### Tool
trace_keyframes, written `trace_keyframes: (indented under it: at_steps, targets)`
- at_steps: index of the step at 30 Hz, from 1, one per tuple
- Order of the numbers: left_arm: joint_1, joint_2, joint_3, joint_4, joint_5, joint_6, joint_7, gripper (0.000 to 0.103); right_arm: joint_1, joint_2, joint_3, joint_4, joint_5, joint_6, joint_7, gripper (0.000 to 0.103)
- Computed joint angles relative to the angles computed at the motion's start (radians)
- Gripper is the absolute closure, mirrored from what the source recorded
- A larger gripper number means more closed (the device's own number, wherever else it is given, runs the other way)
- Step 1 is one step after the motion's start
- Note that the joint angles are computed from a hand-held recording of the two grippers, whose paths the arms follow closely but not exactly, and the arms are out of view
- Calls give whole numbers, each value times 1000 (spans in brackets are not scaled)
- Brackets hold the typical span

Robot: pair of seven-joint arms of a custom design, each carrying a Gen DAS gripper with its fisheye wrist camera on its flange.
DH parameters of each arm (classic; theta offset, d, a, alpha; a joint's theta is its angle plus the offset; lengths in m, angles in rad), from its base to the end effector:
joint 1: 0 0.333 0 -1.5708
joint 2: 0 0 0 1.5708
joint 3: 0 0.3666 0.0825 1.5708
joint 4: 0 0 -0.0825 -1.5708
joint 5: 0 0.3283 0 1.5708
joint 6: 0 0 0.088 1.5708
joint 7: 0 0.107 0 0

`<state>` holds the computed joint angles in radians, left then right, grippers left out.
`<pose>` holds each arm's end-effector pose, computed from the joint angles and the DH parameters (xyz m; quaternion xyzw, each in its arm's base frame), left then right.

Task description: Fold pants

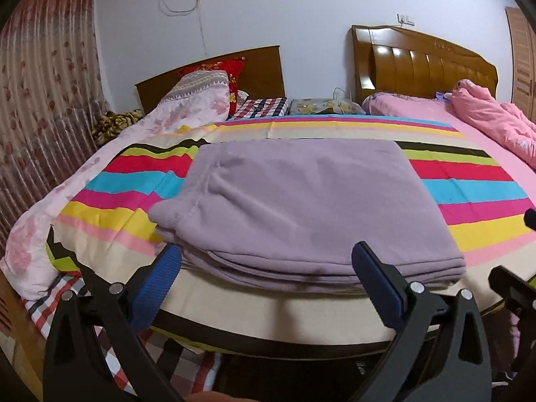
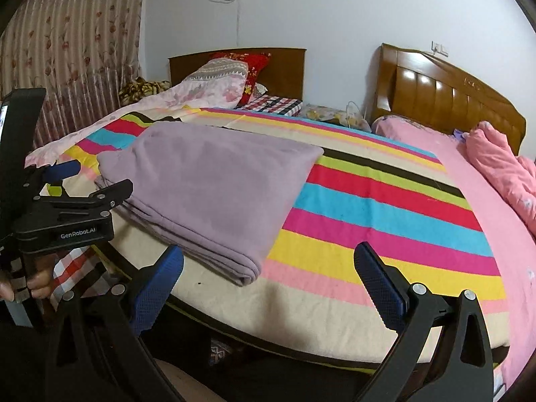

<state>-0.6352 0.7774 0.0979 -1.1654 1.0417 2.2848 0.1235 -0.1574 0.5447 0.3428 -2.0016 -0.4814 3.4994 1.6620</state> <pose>0.6610 -0.4039 0.4364 -0.7018 0.5296 -0.2361 0.4137 0.6262 0.1314 0.4058 -0.7548 0.4496 -0.2613 0.3999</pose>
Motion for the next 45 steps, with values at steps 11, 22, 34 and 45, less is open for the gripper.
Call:
trace_keyframes:
  at_steps: [11, 22, 34, 45]
  targets:
    - [7, -11, -6, -20, 1, 22, -25, 1, -37, 11, 45, 10, -17, -22, 3, 5]
    - [22, -18, -9, -36, -17, 45, -20, 1, -81, 27, 97, 20, -18, -50, -7, 5]
    - [22, -10, -5, -25, -35, 44, -12, 1, -118, 37, 149, 23, 15, -77, -45, 5]
    - [18, -10, -4, -27, -40, 39, -18, 1, -138, 48, 179, 22, 38, -95, -71, 5]
